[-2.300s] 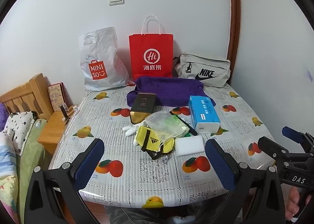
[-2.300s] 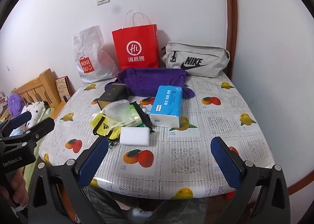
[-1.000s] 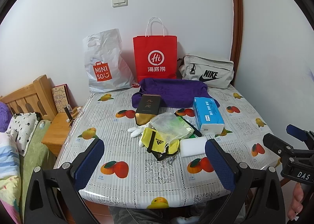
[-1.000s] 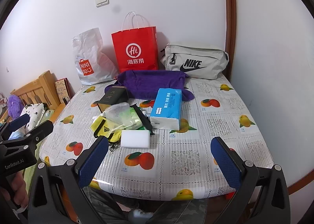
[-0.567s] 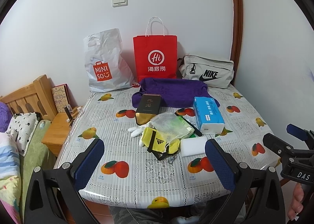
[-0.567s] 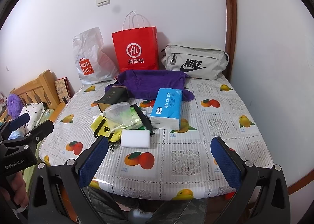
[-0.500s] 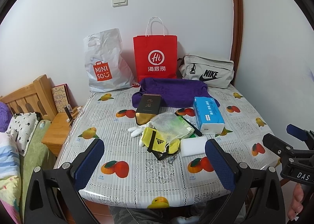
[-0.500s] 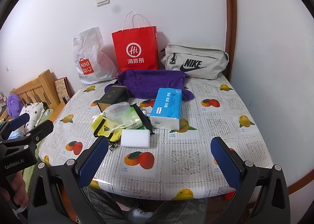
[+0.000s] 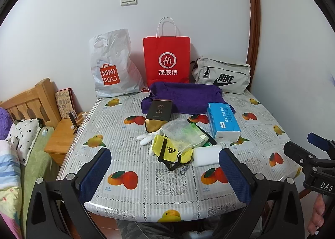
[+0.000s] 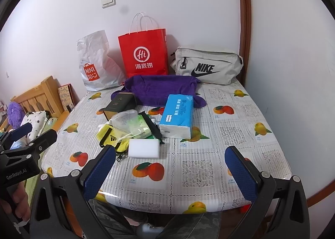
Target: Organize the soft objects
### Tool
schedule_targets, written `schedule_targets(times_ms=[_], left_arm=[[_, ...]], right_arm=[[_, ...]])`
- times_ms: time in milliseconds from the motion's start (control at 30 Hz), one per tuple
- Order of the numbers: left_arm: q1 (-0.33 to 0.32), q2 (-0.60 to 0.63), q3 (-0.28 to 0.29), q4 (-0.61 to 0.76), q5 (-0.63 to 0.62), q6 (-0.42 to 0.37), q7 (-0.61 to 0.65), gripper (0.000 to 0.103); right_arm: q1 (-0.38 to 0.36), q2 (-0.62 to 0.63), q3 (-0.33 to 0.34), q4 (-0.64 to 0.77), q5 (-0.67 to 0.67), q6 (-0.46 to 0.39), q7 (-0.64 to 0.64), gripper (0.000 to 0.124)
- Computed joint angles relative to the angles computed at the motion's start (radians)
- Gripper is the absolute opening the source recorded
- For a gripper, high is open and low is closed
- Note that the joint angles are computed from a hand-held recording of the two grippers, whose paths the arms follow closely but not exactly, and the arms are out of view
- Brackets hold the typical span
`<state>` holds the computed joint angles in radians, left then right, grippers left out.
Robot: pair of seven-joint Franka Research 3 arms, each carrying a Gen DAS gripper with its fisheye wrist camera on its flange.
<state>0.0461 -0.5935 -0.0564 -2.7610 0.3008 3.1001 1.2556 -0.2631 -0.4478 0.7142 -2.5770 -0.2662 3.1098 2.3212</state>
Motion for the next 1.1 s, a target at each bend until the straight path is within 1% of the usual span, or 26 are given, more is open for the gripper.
schedule_targets(times_ms=[233, 333, 467, 533, 667, 733, 767, 867, 1000, 1067, 1100], left_arm=[[-0.007, 0.013, 0.008, 0.003, -0.006, 0.010, 0.007, 0.103], [-0.027, 0.020, 0.029, 0.004, -0.012, 0.017, 0.023, 0.103], [-0.036, 0.037, 0.033, 0.011, -0.018, 0.020, 0.035, 0.103], [-0.065, 0.056, 0.060, 0.016, -0.029, 0.023, 0.054, 0.103], [-0.126, 0.098, 0.115, 0.035, -0.067, 0.008, 0.098, 0.103], [-0.141, 0.129, 0.128, 0.046, -0.086, 0.007, 0.118, 0.103], [-0.135, 0.142, 0.122, 0.050, -0.091, 0.009, 0.122, 0.103], [-0.103, 0.185, 0.094, 0.060, -0.091, 0.019, 0.126, 0.103], [-0.073, 0.248, 0.075, 0.075, -0.088, 0.038, 0.131, 0.103], [-0.052, 0.276, 0.063, 0.083, -0.082, 0.045, 0.126, 0.103], [-0.056, 0.293, 0.069, 0.092, -0.083, 0.046, 0.131, 0.103]], right_arm=[[-0.005, 0.001, 0.003, 0.000, -0.003, 0.008, -0.004, 0.103], [-0.012, -0.001, 0.011, 0.000, -0.001, 0.012, -0.006, 0.103], [-0.004, 0.005, 0.004, -0.008, 0.010, 0.038, -0.020, 0.103], [0.003, 0.013, -0.003, -0.011, 0.024, 0.051, -0.038, 0.103], [-0.009, 0.049, 0.011, -0.002, 0.056, 0.064, -0.072, 0.103], [-0.015, 0.078, 0.017, 0.007, 0.064, 0.063, -0.083, 0.103], [-0.032, 0.094, 0.032, 0.013, 0.062, 0.068, -0.082, 0.103], [-0.119, 0.123, 0.112, 0.031, 0.044, 0.071, -0.067, 0.103], [-0.219, 0.184, 0.201, 0.061, 0.000, 0.075, -0.039, 0.103], [-0.299, 0.211, 0.275, 0.080, -0.033, 0.071, -0.014, 0.103], [-0.336, 0.224, 0.310, 0.090, -0.053, 0.068, 0.000, 0.103]])
